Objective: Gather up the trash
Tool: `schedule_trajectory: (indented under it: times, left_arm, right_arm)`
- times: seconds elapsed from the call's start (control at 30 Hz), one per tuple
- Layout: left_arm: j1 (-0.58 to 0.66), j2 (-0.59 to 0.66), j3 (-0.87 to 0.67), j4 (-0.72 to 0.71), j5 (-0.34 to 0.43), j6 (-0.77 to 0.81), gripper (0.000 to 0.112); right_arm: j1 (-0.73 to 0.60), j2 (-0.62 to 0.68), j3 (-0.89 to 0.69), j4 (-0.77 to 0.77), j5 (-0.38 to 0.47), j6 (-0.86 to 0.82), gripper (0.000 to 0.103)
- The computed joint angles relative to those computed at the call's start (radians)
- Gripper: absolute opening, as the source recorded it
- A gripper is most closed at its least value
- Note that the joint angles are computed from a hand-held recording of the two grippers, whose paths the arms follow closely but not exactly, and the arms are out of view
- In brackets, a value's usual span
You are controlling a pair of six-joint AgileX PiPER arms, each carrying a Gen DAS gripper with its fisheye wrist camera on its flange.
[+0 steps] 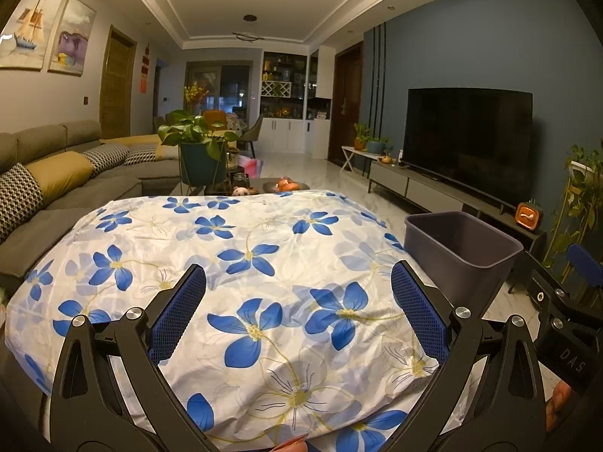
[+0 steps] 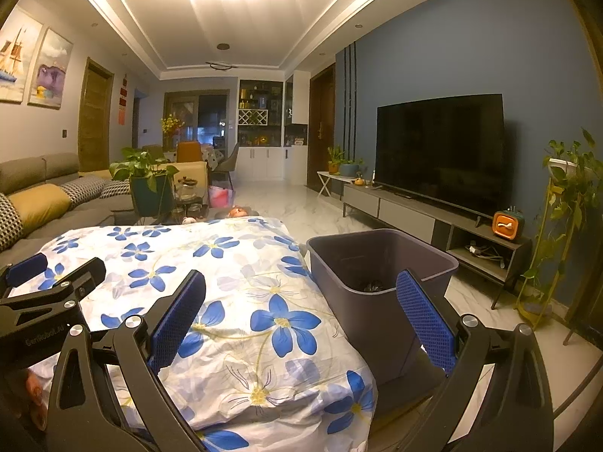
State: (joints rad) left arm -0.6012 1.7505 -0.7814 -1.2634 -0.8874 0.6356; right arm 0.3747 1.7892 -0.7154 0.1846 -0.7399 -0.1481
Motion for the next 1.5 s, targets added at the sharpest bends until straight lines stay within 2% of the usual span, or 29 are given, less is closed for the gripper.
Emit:
schedule_trajectory:
  times: [1.5]
  left_arm:
    - [0.007, 0.018, -0.024, 0.004, 0.015, 0.003, 0.097]
  right_arm:
    - [-0.023, -0.004, 0.0, -0.028, 0.004, 0.022, 0.097]
